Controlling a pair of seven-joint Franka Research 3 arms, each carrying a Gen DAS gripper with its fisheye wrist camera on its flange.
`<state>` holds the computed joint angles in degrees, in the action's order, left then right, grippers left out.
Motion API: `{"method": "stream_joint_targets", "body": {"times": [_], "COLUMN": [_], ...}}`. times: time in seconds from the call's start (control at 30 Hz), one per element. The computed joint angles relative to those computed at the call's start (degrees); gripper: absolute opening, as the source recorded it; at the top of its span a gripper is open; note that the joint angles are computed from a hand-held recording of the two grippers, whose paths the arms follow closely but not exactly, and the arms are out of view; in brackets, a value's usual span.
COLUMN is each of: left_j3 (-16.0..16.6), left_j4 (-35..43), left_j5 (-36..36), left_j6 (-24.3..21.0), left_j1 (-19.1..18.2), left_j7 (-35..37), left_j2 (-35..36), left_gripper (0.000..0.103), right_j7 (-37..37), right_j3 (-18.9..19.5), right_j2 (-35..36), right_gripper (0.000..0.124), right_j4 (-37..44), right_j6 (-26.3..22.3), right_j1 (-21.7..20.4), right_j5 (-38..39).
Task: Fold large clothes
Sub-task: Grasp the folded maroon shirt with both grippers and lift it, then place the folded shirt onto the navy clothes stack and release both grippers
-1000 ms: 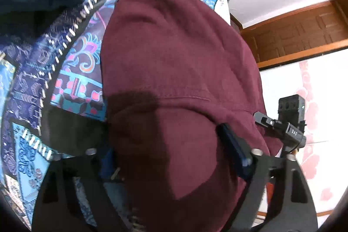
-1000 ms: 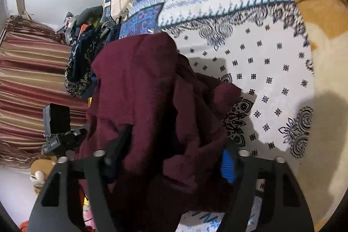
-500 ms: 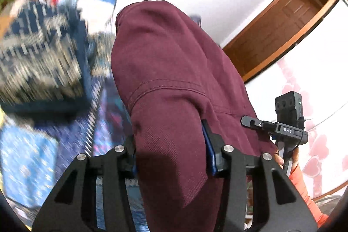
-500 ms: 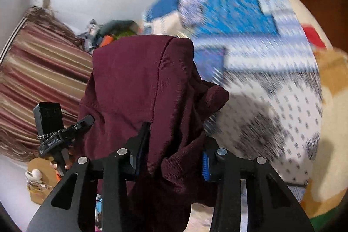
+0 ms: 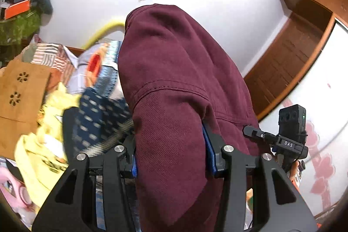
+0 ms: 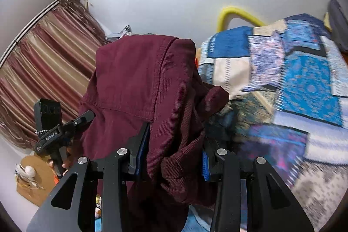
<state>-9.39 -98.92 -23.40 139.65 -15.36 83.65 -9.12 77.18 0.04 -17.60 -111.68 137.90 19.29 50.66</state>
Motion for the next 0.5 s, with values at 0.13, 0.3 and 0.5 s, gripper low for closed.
{"method": "stream_joint_targets", "body": {"times": [0.13, 0.3, 0.5], "left_j3": [1.65, 1.67, -0.4], "left_j4": [1.25, 1.56, -3.0], "left_j5": [-0.02, -0.02, -3.17], "left_j6": [-0.89, -2.24, 1.08], "left_j1": [2.27, 5.94, 9.66], "left_j7": [2.39, 1.99, 1.4], "left_j2": [2.91, 9.67, 12.85], "left_gripper": [0.046, 0.047, 0.059], "right_j7": [-1.17, 1.03, 1.84], "right_j3": [1.28, 2.92, 4.6], "right_j2": [7.75, 18.03, 21.21], "right_gripper": [0.036, 0.037, 0.047], "right_j4": [4.46, 9.17, 8.57], "right_j6": [2.58, 1.54, 2.3], "right_j1": [1.1, -0.02, -2.23], "right_j5": [2.17, 2.88, 2.07]}}
